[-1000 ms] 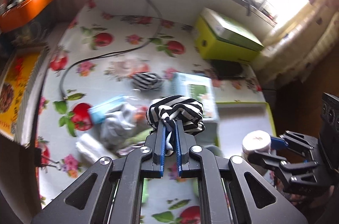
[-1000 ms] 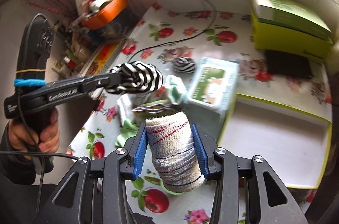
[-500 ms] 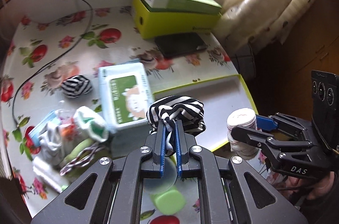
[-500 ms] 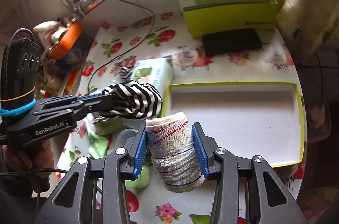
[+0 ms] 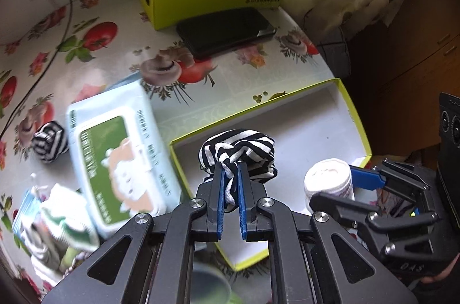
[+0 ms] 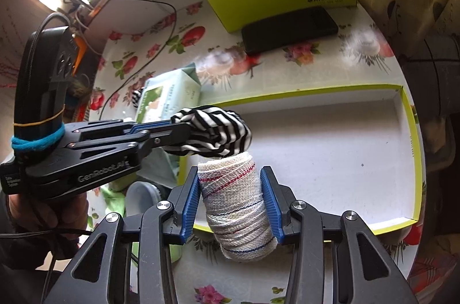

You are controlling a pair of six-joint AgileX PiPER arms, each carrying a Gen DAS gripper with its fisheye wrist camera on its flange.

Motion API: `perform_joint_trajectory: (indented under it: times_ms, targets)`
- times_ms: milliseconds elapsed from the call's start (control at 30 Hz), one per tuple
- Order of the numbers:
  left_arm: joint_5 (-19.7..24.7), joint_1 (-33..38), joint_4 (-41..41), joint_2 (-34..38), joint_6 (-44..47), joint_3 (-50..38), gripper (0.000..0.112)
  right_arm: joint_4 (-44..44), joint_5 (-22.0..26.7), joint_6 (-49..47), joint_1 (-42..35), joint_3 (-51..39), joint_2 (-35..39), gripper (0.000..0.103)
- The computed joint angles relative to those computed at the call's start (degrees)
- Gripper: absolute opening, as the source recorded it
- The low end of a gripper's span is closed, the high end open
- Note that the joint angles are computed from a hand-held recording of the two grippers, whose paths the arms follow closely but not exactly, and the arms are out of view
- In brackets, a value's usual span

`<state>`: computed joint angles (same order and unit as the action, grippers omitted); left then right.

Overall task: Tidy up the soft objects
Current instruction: 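Carry both items into the white tray and open both grippers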

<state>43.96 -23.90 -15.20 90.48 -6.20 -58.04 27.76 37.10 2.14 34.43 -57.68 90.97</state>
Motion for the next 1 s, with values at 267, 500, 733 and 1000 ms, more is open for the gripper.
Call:
perform_joint_trajectory:
  times_ms: [267,500,733,1000]
  targets:
    - [0.6,1.3,-2.2,4.3,2.5,-0.9,0.013,6.1,-0.6,-4.6,-0.9,-0.3,5.2,0.041]
    - [1.2,5.6,-3.8,-0.4,3.3,1.0,0.02,14.9,-0.6,-9.5,-0.7,-1.7,9.6,0.04]
    - [3.2,9.2,-2.8,-8.0,1.6,3.1,0.02,26.9,0.0,-14.8,-0.2,-2.3,14.1,0.042]
    - [5.4,12.3,-2.2,-15.7,1.5,6.5,0.021,23.4,-0.1,-9.5,0.8,-1.5,12.8,0.056]
